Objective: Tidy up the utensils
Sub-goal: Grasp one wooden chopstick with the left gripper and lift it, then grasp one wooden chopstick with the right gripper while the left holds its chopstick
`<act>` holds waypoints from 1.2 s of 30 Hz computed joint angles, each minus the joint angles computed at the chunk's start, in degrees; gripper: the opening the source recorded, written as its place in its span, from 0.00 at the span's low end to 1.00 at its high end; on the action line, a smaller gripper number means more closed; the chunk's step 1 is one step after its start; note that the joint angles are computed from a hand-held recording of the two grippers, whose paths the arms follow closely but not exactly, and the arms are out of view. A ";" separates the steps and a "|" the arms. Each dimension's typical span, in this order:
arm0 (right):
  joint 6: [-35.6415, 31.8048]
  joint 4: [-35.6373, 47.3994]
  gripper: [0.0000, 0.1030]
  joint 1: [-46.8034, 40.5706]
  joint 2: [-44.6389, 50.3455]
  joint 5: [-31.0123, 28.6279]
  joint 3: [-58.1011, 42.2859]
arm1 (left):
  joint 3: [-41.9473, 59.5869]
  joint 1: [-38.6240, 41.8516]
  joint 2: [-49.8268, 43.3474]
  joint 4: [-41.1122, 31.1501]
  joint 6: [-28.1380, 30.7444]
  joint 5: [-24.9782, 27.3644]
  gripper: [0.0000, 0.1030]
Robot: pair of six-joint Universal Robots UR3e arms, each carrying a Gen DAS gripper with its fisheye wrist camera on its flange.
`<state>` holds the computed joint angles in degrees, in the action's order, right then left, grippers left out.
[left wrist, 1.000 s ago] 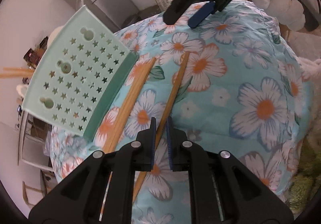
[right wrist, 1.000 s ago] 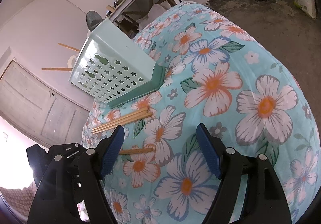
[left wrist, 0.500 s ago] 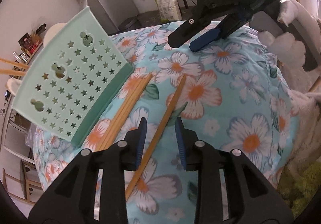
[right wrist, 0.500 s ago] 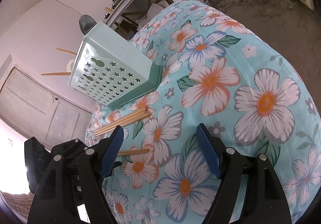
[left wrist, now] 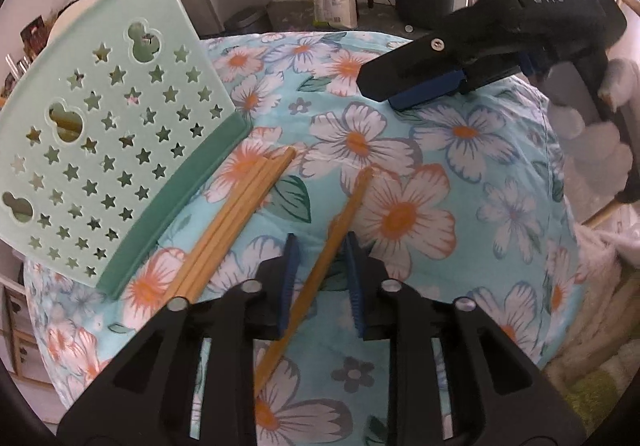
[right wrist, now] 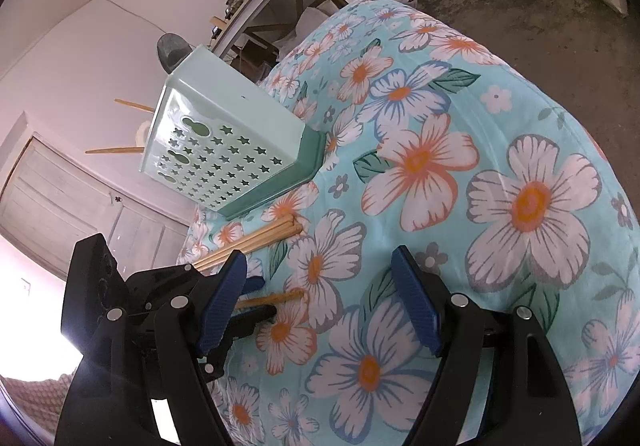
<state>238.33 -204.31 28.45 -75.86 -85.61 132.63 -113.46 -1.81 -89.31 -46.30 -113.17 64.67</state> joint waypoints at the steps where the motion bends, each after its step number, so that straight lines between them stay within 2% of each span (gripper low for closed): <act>1: 0.00 0.00 0.71 0.00 0.00 0.00 0.00 | 0.48 -0.30 -0.47 0.09 -0.48 0.35 0.15; 3: 0.05 0.05 0.71 0.03 -0.03 -0.05 0.00 | 0.97 -0.53 -0.73 0.24 -1.93 0.81 0.14; 6: 0.34 -0.40 0.71 -0.07 0.04 0.08 0.22 | 2.62 -0.26 -0.81 -1.60 -4.82 1.32 0.06; 14: 1.67 -0.91 0.71 -0.50 -0.07 0.45 0.36 | 4.01 7.42 4.44 -13.44 -8.00 -3.59 0.05; 21: 3.52 -1.44 0.71 0.59 -0.22 0.52 -0.42 | -1.22 17.14 11.88 -18.04 -6.51 -9.24 0.05; 25: 5.45 -3.39 0.65 2.01 2.19 1.72 -3.66 | -3.19 23.98 15.99 -22.05 -4.84 -13.11 0.05; 30: 11.56 -10.35 0.58 0.95 9.93 7.42 -7.30 | -4.66 30.71 18.10 -23.83 -4.90 -16.04 0.05; 36: 16.46 -6.46 0.49 0.85 13.85 6.90 -13.24 | -5.32 35.31 17.55 -26.67 -2.25 -17.59 0.05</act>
